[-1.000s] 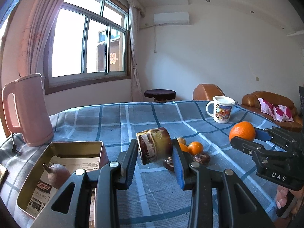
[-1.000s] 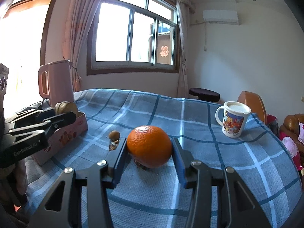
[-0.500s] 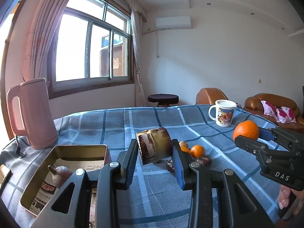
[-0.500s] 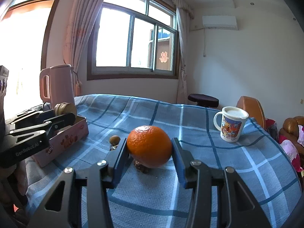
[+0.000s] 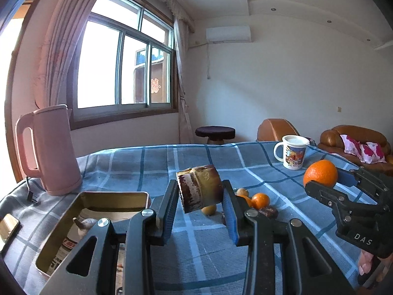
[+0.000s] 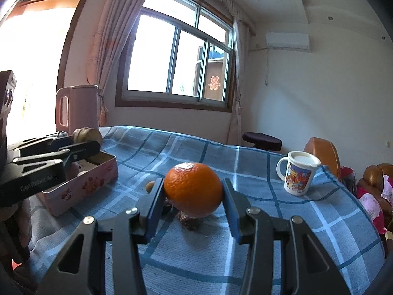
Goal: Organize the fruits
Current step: 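Lift the orange and brown jar with both tools toward the tin box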
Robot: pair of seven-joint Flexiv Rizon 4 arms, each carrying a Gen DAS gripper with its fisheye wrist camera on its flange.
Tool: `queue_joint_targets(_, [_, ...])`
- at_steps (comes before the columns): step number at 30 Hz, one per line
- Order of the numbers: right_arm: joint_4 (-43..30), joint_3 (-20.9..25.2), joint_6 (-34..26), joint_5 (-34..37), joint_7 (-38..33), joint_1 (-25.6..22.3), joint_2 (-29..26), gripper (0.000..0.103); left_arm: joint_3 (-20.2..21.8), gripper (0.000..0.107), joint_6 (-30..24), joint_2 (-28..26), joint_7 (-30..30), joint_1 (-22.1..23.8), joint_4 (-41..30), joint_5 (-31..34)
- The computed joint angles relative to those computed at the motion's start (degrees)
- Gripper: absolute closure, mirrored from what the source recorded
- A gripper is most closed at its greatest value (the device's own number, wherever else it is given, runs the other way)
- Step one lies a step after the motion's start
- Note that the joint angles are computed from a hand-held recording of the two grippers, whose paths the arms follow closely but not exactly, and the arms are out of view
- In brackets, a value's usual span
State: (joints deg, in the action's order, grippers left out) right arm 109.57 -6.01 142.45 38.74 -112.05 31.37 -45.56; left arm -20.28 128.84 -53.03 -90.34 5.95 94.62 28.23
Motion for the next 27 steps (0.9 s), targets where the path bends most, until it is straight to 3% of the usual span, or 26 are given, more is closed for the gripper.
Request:
queue_joint_targets(5, [-0.43, -0.03, 0.9, -0.07, -0.72, 0.32, 0.1, 0.054, 1.85, 0.07, 1.27, 0.56, 0.46, -1.05, 0.54, -2.27])
queue_joint_targets(27, [-3.05, -0.04, -2.52, -2.85, -3.69, 2.17, 0.69, 0.054, 0.72, 0.07, -1.64, 0.95, -0.01, 2.34, 0.95, -2.6])
